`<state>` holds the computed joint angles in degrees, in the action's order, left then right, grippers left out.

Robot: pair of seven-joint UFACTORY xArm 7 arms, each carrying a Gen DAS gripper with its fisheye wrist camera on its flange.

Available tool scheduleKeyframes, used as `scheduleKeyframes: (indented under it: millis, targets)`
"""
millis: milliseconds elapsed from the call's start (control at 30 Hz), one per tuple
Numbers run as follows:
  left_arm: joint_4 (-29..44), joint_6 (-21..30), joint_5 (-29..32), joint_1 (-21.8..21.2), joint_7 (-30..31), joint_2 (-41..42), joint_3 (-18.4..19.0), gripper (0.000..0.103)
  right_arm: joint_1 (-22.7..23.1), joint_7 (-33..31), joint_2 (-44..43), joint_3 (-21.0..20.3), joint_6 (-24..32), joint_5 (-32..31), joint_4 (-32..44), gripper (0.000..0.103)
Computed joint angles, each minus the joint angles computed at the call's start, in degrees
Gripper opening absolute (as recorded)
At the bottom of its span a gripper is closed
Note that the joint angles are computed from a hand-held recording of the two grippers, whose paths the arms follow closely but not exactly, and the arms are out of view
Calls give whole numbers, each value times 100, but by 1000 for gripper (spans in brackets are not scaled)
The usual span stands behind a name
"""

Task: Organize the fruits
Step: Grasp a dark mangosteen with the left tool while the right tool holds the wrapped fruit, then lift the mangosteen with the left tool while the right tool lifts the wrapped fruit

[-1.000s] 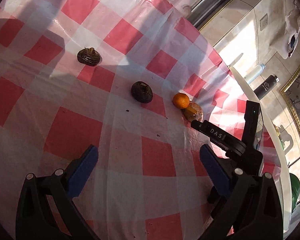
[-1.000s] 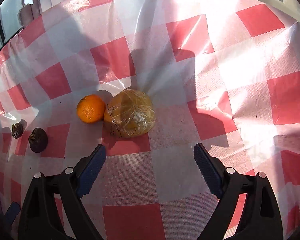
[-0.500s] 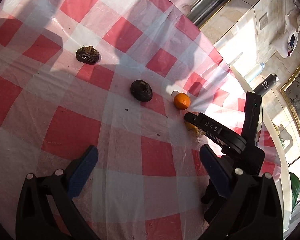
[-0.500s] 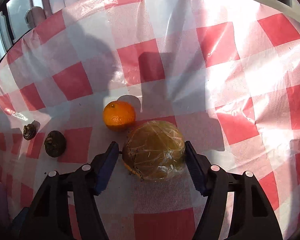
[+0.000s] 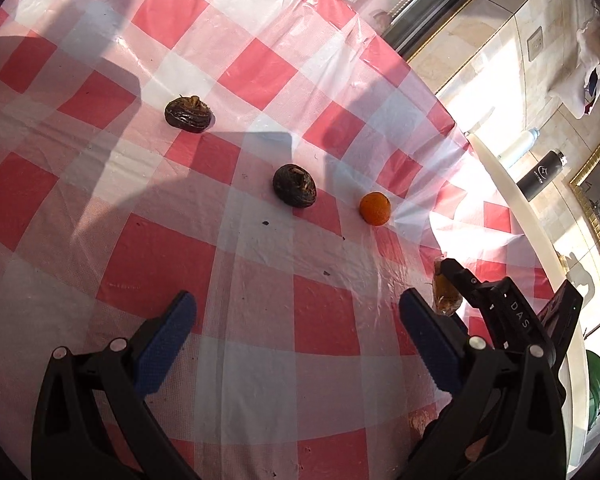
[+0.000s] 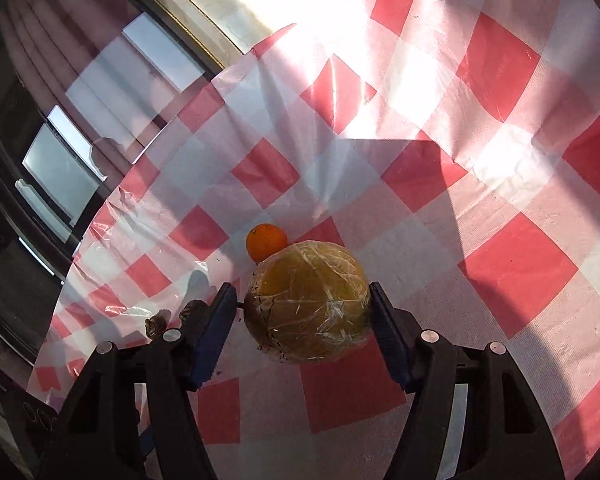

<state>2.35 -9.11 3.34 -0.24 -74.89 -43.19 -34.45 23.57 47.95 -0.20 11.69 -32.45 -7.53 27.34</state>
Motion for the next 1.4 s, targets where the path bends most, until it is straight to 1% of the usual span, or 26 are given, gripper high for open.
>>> scheduleKeyframes:
  millis: [67,133,167,233,333,400,433,467,500,533,567,600,633,733,833,867,933,967,1033,1100,1133,1200,1233,1267,1300,1400]
  targets:
    - [327,638,150,231,112,19,-155,101,27,-39,114,33,43,96,123,65]
    - [875,1304,561,789,316,278,-416,101,29,-14,137,42,30,93,133,65]
    - [1182,1537,819,1156,396,491,-604,101,37,-56,131,48,41,129,131,65]
    - [1704,1676,1332,1921,453,963,-1022,101,62,-141,160,67,-4,181,143,65]
    - [2430,2009,2083,2971,378,1510,-1672,99,-47,103,124,-4,-39,-195,79,65]
    - [2853,2315,2509,3488,344,1887,-1991,95,-87,206,140,-21,-43,-355,95,65]
    - [3020,2394,2653,3592,433,2197,-1992,91,-104,247,144,-26,-44,-409,99,65]
    - [3117,2404,2728,3589,525,2478,-1904,79,-116,275,153,-28,-46,-444,108,65]
    - [3193,2472,2931,3692,440,2542,-1982,77,-134,328,166,-33,-47,-510,122,65]
    - [3252,2559,3032,3645,474,2625,-1945,77,-156,395,176,-39,-29,-592,139,65]
    - [3262,2582,3136,3577,471,2629,-1900,70,-174,445,179,-42,-14,-654,150,65]
    - [3239,2651,3236,3483,438,2547,-1868,47,-180,451,178,-39,-7,-666,152,65]
    - [3171,2707,3218,3255,498,2448,-1730,40,-180,439,169,-35,-14,-654,141,65]
    - [2405,2172,2620,1952,745,1842,-678,40,-176,406,171,-26,-5,-646,147,65]
    - [1378,1995,2144,507,554,640,161,40,-150,315,165,-8,23,-561,152,65]
    - [999,1984,1965,19,480,132,374,40,-139,276,162,-3,42,-531,156,65]
    - [519,2425,1616,-822,282,-772,500,40,-119,208,153,7,95,-481,171,65]
    - [362,2666,1468,-1186,138,-1130,487,40,-101,140,142,15,122,-423,171,65]
    - [74,3106,1314,-1753,-138,-1821,418,40,-53,-25,122,37,170,-272,173,65]
    - [-12,3610,1316,-2109,-417,-2240,233,40,-18,-133,102,49,207,-178,173,65]
    - [-84,3750,1297,-2322,-622,-2369,132,40,-10,-161,90,49,219,-169,170,65]
    - [-197,3569,1388,-2369,-622,-2392,389,40,0,-191,82,45,238,-171,171,65]
    - [-213,3263,1458,-2144,-651,-2176,436,40,6,-207,80,44,241,-163,173,65]
    - [-276,3198,1454,-2159,-650,-2201,555,40,10,-221,78,44,260,-155,179,65]
    - [-321,2916,1571,-2002,-709,-2044,678,40,20,-256,75,48,288,-120,186,65]
    - [-449,2798,1428,-1998,-663,-2127,785,40,32,-303,65,46,334,-112,196,65]
